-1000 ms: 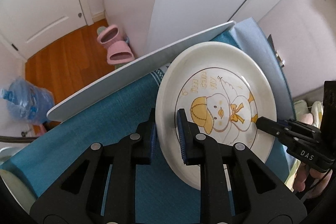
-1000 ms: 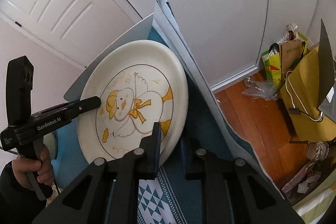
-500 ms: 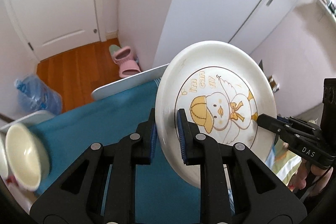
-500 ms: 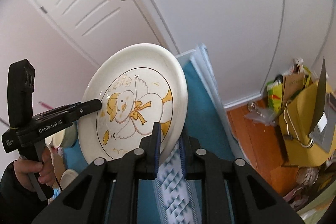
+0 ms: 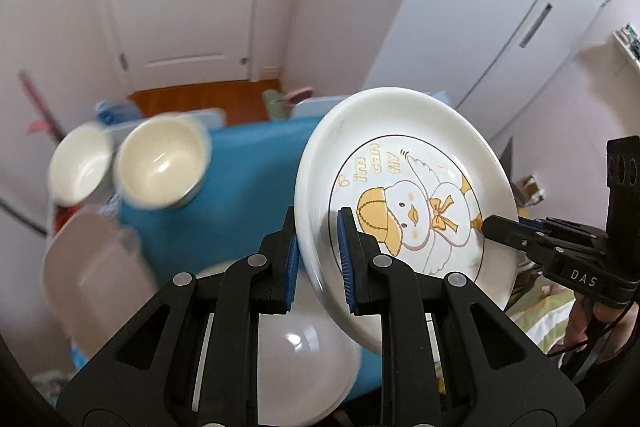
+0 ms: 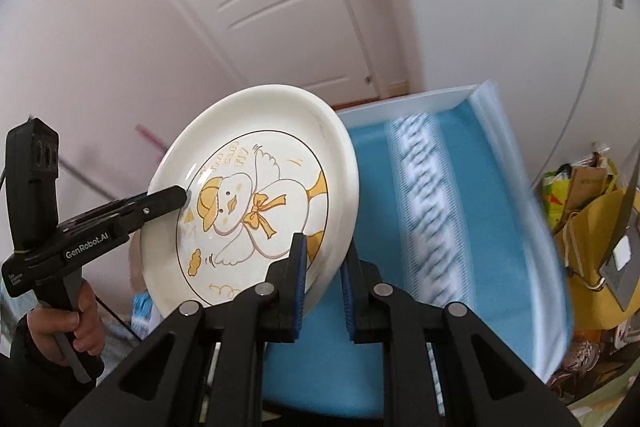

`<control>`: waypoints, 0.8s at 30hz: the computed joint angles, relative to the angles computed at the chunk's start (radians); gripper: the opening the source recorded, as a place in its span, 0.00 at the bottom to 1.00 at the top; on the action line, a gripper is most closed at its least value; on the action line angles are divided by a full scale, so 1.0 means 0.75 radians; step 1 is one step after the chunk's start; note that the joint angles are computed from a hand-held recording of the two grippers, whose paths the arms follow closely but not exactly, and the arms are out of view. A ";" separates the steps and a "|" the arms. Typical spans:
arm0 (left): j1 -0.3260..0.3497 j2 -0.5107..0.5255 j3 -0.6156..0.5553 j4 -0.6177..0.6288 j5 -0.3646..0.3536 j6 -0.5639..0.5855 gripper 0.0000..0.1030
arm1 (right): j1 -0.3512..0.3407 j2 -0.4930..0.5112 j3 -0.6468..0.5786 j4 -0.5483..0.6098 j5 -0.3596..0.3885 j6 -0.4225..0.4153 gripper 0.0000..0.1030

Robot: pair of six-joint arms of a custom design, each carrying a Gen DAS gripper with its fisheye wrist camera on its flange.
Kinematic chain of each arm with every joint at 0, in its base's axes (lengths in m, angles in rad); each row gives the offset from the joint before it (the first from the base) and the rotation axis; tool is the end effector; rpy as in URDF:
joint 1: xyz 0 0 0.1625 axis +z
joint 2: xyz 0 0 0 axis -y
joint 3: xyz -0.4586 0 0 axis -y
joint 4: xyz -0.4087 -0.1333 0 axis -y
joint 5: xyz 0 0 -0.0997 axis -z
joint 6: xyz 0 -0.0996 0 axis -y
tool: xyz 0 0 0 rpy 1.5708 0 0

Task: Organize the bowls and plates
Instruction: 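Carry the duck-print plate with both grippers over the plate stack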

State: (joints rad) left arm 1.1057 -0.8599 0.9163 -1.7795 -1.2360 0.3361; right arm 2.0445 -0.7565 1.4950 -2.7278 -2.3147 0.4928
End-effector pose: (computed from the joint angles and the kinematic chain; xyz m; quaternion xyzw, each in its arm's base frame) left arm -0.2194 -0.8075 0.4091 0.3717 0.9103 -0.0856 0.1610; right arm 0.4038 -0.6433 0.1757 -0.0842 -0.9105 0.3366 0.2249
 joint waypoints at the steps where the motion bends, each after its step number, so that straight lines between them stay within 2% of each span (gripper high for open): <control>1: 0.010 -0.021 0.020 -0.002 0.009 -0.007 0.15 | 0.002 0.011 -0.004 0.009 0.015 0.004 0.14; 9: 0.118 -0.163 0.171 0.028 0.087 -0.091 0.15 | 0.024 0.160 -0.064 0.083 0.135 0.057 0.14; 12: 0.160 -0.185 0.197 0.050 0.086 -0.161 0.15 | 0.021 0.196 -0.080 0.115 0.158 0.050 0.14; 17: 0.202 -0.178 0.231 0.019 0.094 -0.182 0.15 | 0.009 0.240 -0.107 0.141 0.147 0.015 0.14; 24: 0.215 -0.173 0.289 -0.022 0.098 -0.231 0.16 | -0.004 0.269 -0.162 0.188 0.078 -0.092 0.14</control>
State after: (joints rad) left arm 1.2671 -0.9896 1.1328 -1.7958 -1.1628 0.1628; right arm 2.0413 -0.5551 1.3734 -2.5868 -2.2559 0.4240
